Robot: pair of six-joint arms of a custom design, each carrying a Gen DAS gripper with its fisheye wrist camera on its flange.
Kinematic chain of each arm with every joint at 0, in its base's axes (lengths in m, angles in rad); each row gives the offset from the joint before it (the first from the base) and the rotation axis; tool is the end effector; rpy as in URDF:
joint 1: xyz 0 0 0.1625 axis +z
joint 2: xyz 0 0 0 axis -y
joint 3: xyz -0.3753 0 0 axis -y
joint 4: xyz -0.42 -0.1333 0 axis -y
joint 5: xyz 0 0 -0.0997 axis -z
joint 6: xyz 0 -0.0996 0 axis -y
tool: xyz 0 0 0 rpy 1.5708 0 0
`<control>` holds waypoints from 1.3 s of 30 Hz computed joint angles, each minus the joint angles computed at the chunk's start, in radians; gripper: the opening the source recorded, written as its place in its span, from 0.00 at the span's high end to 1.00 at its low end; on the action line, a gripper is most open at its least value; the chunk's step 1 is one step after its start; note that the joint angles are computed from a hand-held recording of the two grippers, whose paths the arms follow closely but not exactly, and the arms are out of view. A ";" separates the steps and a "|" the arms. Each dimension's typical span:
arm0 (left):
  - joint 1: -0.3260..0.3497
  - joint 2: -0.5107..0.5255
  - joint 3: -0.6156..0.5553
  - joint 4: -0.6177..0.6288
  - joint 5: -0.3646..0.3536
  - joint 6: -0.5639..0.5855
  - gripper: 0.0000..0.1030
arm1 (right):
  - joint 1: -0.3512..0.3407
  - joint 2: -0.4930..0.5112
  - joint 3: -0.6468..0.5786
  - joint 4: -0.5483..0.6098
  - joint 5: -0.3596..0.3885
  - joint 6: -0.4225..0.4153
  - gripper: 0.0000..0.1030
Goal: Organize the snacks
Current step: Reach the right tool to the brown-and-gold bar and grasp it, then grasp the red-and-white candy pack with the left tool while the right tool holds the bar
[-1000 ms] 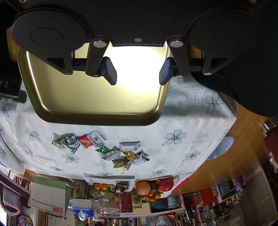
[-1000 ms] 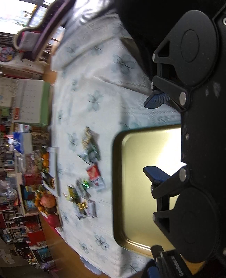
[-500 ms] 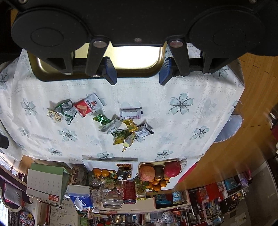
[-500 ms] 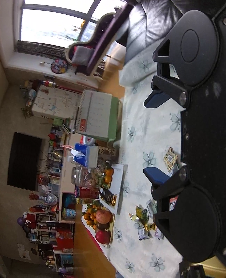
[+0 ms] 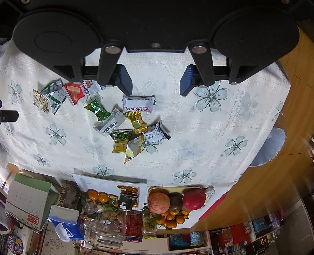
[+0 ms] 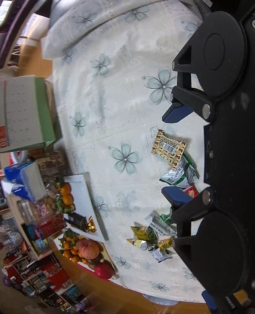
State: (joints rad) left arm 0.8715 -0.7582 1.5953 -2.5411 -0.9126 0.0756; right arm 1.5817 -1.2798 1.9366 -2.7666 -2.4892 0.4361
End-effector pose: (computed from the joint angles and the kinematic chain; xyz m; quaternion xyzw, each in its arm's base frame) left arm -0.2781 -0.6324 0.0438 0.3368 0.8824 -0.1589 0.2876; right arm 0.0602 -0.5563 0.2649 -0.2977 -0.8197 0.3274 0.3637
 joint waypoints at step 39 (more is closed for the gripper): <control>0.073 0.266 -0.369 0.382 -0.181 -0.162 0.49 | -0.139 0.084 -0.120 0.077 0.177 0.163 0.59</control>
State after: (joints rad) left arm 0.9442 -0.4924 1.2262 -2.1590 -1.0932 -0.0859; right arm 1.4423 -1.1963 1.8170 -2.6899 -2.3124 0.5987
